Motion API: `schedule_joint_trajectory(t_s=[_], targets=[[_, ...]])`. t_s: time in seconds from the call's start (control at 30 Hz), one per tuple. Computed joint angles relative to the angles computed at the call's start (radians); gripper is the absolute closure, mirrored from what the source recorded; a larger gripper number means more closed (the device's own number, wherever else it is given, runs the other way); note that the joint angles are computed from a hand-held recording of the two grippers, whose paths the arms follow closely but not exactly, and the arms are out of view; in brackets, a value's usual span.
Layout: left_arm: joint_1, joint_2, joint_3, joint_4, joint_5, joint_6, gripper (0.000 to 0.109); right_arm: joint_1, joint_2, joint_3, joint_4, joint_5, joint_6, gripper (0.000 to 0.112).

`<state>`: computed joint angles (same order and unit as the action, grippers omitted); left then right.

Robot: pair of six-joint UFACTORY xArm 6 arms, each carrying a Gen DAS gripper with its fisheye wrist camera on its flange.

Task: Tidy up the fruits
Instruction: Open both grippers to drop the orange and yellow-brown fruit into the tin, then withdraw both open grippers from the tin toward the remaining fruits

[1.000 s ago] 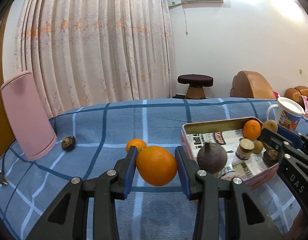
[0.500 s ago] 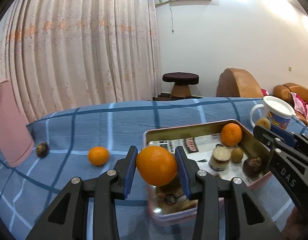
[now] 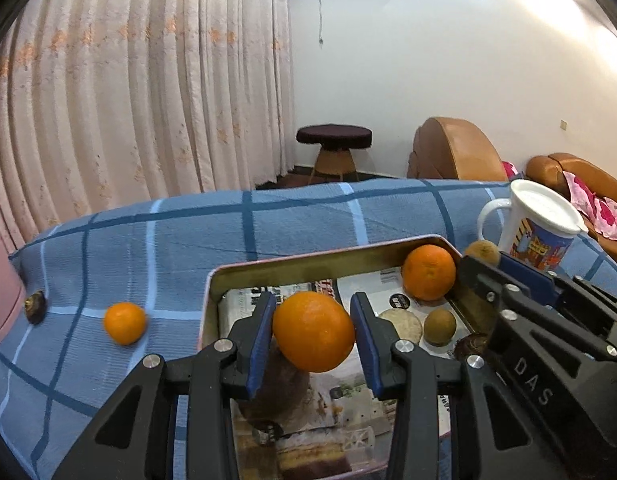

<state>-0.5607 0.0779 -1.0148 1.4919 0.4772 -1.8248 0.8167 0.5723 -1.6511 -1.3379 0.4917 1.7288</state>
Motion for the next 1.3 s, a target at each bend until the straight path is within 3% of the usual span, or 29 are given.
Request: schedule_joint_trajectory(t_s=[0.3, 0.53, 0.73, 0.9, 0.97, 1.07, 1.13, 1.2, 1.3], targets=[[0.008, 0.035, -0.033, -0.068, -0.023, 0.075, 0.068, -0.034, 0.038, -0.034, 0.136, -0.080, -0.118, 0.082], [0.019, 0.024, -0.024, -0.048, -0.027, 0.034, 0.068, -0.043, 0.060, -0.051, 0.218, -0.125, -0.208, 0.081], [-0.001, -0.003, 0.000, 0.017, 0.025, -0.051, 0.068, -0.046, 0.070, -0.060, 0.236, -0.155, -0.238, 0.079], [-0.006, -0.035, 0.031, 0.088, 0.040, -0.131, 0.067, -0.049, 0.056, -0.045, 0.156, -0.154, -0.145, 0.059], [-0.004, -0.048, 0.044, 0.108, 0.041, -0.159, 0.064, -0.051, 0.049, -0.037, 0.129, -0.159, -0.114, 0.057], [-0.008, -0.074, 0.069, 0.148, 0.063, -0.212, 0.054, -0.044, 0.033, -0.025, 0.045, -0.135, -0.029, 0.048], [-0.013, -0.100, 0.093, 0.176, 0.093, -0.258, 0.036, -0.037, 0.009, -0.004, -0.051, -0.101, 0.080, 0.037], [-0.018, -0.135, 0.126, 0.200, 0.125, -0.308, 0.021, -0.028, -0.020, 0.025, -0.162, -0.060, 0.212, 0.018], [-0.016, -0.176, 0.163, 0.219, 0.151, -0.338, 0.020, -0.012, -0.065, 0.072, -0.328, 0.001, 0.402, 0.009]])
